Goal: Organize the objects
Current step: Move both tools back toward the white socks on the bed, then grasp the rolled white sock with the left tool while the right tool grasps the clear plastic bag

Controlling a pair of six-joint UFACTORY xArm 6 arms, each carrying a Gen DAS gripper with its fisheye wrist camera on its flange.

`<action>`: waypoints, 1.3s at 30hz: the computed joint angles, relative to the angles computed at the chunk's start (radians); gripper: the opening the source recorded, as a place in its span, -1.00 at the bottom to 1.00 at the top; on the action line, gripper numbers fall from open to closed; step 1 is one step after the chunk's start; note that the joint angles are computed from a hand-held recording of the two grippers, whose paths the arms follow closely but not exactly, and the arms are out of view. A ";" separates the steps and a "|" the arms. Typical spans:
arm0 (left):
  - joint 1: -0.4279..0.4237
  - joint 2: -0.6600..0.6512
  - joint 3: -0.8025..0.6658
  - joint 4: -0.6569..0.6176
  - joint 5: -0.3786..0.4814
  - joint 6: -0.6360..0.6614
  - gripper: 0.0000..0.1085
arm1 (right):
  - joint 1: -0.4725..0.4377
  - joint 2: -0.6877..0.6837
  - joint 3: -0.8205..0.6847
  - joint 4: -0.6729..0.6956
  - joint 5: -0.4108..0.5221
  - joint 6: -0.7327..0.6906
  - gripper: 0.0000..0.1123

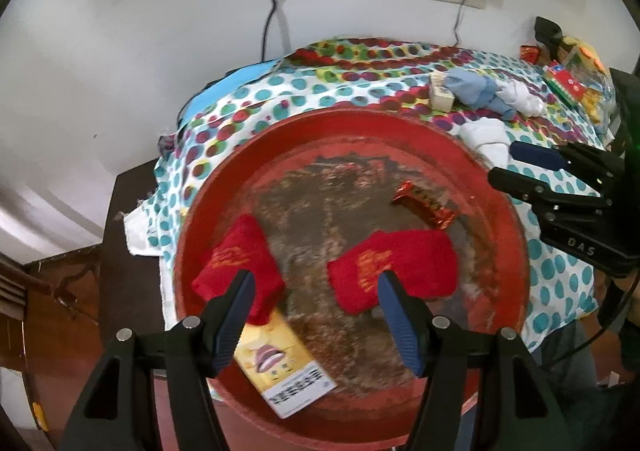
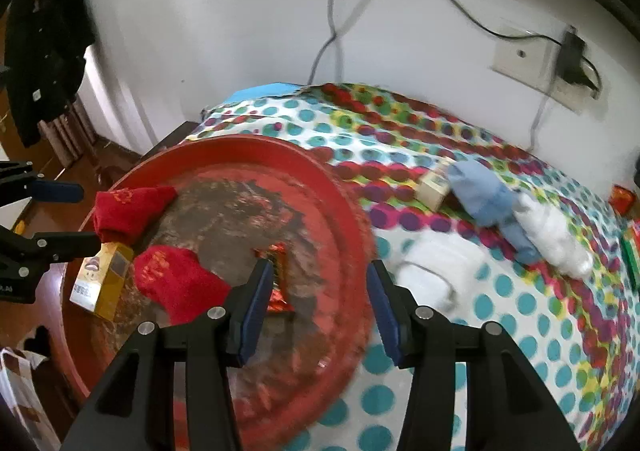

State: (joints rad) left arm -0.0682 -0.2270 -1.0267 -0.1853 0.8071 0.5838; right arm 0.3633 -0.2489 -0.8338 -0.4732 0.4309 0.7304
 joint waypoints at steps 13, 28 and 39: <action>-0.215 0.074 -0.066 -0.008 0.010 -0.037 0.21 | -0.167 -0.320 0.270 0.052 0.040 -0.005 0.02; -0.431 0.416 -0.353 0.139 0.014 -0.198 0.21 | -0.365 -0.567 0.485 0.253 0.026 -0.169 0.23; -0.467 0.530 -0.432 0.240 0.005 -0.322 0.20 | -0.522 -0.361 0.398 0.384 -0.095 -0.343 0.44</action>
State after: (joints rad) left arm -0.5352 0.3032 -1.4586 0.0543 0.8119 0.2621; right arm -0.1591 -0.6104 -0.4360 -0.0890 0.3363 0.3873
